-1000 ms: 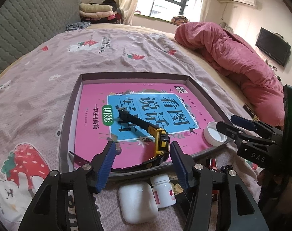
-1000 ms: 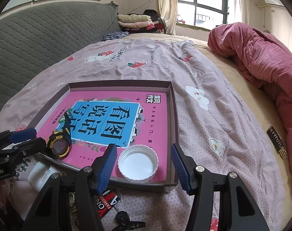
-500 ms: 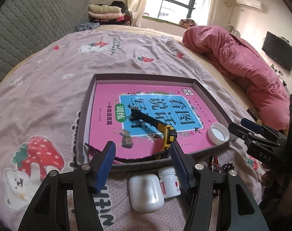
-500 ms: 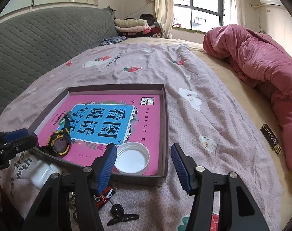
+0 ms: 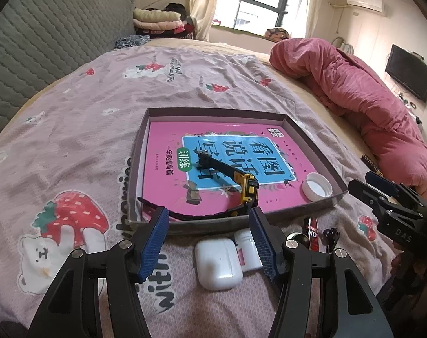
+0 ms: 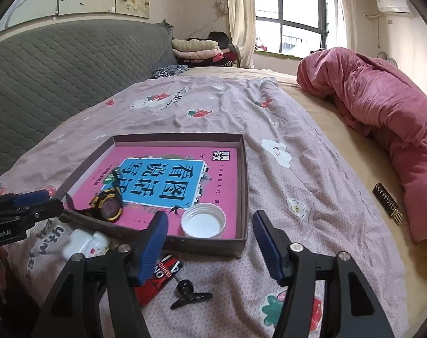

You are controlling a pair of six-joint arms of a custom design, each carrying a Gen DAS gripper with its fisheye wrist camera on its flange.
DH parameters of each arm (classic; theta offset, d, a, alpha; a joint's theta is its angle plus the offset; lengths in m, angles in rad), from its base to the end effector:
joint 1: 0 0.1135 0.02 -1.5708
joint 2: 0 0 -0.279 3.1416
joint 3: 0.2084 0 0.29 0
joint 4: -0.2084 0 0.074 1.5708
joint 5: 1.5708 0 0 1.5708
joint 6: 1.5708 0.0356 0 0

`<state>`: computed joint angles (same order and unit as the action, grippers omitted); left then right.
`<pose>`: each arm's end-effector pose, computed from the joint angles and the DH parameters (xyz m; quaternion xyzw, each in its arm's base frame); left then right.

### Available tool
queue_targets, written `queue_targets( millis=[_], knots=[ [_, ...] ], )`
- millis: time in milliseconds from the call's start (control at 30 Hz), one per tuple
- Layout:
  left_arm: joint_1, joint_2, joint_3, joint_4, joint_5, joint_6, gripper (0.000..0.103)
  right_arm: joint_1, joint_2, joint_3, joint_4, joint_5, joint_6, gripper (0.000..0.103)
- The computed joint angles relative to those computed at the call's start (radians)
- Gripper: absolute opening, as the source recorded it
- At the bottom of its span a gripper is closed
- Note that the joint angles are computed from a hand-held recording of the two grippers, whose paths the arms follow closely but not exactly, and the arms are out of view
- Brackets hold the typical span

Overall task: Organize rigid objects
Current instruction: 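Raise both open tools away from the tray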

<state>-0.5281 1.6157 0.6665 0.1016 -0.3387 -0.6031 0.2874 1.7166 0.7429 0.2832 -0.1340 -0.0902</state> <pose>0.2804 -0.1499 0.1159 -0.0941 0.9191 -0.0538 0.3789 0.3381 0.1049 0.1190 -0.1974 0.8813 0.1021 0.4171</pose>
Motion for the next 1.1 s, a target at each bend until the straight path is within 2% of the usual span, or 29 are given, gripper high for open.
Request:
queue_targets(
  millis=[367,1100],
  knots=[
    [-0.057,-0.032,-0.015,-0.065,-0.028,-0.024,0.066,0.014,-0.07,-0.054,-0.03,0.004,-0.009,0.065],
    [-0.117,-0.071,-0.03,-0.136,-0.034,-0.041,0.066,0.027,-0.174,-0.119,-0.075,0.012,-0.023,0.065]
  ],
)
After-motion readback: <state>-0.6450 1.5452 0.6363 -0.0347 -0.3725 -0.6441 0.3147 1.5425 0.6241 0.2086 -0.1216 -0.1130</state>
